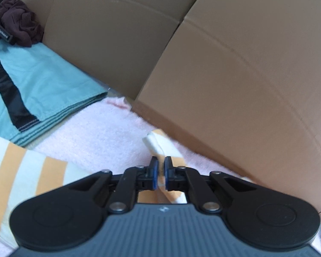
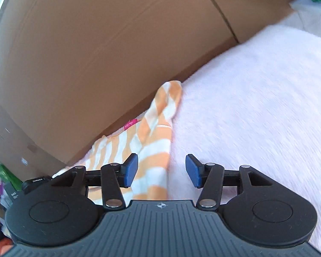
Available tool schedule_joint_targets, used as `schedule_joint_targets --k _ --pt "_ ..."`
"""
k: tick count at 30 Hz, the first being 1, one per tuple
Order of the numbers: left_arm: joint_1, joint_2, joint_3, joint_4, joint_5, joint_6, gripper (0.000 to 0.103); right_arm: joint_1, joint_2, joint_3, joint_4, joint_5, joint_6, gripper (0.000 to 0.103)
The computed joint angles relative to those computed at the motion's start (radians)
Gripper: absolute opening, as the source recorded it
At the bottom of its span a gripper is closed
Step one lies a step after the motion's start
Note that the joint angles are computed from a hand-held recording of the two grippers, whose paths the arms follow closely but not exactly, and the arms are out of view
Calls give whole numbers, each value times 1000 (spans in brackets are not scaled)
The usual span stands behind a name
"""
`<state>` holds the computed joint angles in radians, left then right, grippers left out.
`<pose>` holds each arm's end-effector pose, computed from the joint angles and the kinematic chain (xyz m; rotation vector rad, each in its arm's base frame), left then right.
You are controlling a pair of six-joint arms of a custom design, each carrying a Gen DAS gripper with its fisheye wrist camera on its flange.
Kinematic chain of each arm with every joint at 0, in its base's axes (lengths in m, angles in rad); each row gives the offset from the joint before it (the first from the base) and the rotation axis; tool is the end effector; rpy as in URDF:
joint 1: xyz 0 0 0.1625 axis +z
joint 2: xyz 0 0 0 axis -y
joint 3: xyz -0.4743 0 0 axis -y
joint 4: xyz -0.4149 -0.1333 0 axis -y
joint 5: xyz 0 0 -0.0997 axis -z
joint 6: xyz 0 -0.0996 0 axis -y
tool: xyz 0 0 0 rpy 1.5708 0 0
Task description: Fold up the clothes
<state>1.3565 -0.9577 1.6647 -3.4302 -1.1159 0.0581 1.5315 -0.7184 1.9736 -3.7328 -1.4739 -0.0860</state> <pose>0.0219 -0.7320 0.3357 -0.0311 2.3771 -1.5653 0.1183 -0.6305 0.0977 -0.1312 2.7901 -1.3664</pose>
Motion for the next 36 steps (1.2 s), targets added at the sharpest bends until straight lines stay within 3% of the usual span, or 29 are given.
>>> schedule_joint_targets --k 1,4,6,8,17,22,25,28,30,33,36 --pt "4 -3 2 -3 -37 -1 0 -19 11 18 -64 38 36 37" --pt "-22 -7 8 29 -77 59 0 -61 53 20 -228 184 158 37" --pt "-54 -4 14 35 -78 117 0 -73 46 20 -246 204 251 37" --pt "-76 -13 17 74 -127 133 0 -87 41 25 -246 233 312 36" --pt "-171 -48 31 363 -435 348 0 -69 101 -48 -265 242 364 40" --pt "-186 -82 75 527 -592 475 0 -71 109 -44 -276 257 367 41" --pt "-180 -109 115 617 -649 525 0 -71 111 -43 -272 275 361 43" --pt "-182 -129 170 645 -627 574 0 -68 104 -44 -227 294 328 45" --pt "-180 -135 192 672 -595 584 0 -67 70 -25 -149 311 273 45" --pt "-173 -151 232 687 -556 604 0 -86 -31 72 -74 393 135 46" --pt "-170 -164 265 676 -538 621 2 -82 -118 169 1 392 13 49"
